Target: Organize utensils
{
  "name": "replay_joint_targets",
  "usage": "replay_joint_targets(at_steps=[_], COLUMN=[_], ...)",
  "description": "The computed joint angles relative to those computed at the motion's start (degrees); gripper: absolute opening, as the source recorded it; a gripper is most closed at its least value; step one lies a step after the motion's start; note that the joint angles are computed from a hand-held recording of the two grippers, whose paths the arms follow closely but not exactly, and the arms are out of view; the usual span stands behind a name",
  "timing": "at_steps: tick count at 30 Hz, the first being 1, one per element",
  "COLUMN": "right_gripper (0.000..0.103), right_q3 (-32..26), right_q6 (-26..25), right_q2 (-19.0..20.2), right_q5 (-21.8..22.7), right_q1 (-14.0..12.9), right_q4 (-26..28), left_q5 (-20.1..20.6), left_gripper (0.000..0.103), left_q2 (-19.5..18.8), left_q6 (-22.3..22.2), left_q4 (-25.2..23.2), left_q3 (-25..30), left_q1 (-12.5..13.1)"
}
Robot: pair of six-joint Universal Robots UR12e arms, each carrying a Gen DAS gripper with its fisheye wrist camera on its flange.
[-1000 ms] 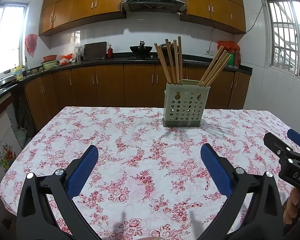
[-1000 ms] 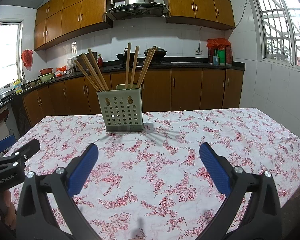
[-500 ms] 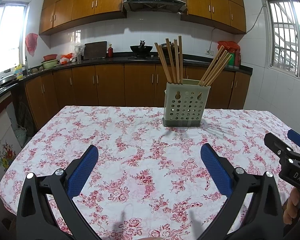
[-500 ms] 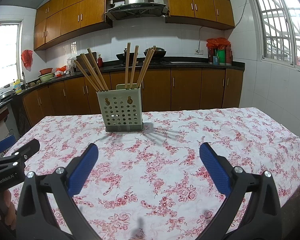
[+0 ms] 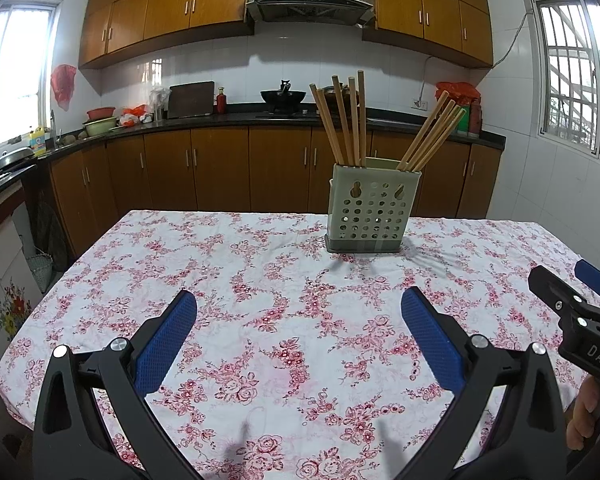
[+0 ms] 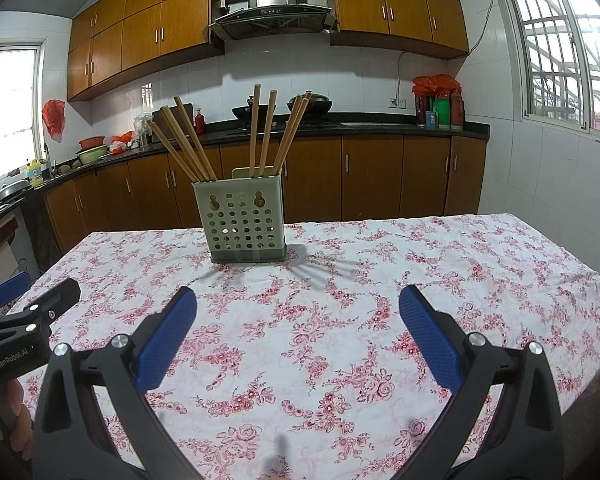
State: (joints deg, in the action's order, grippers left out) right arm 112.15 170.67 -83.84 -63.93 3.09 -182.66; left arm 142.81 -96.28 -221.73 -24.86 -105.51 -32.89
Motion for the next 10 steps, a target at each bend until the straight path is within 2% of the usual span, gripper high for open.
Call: replay_joint_targets(at_steps=[10], right_gripper=[0.099], right_q3=[-0.03], right_q6=[-0.07], right_q2=[-0.02], right_q5=[0.05], right_q1=[-0.02], right_q4=[0.12], left_q5=[-0.33], left_gripper=[0.101], left_q2=[0.04], left_q6=[-0.90], left_q4=[-0.85], left_q3=[0.17], left_q1=[0.12])
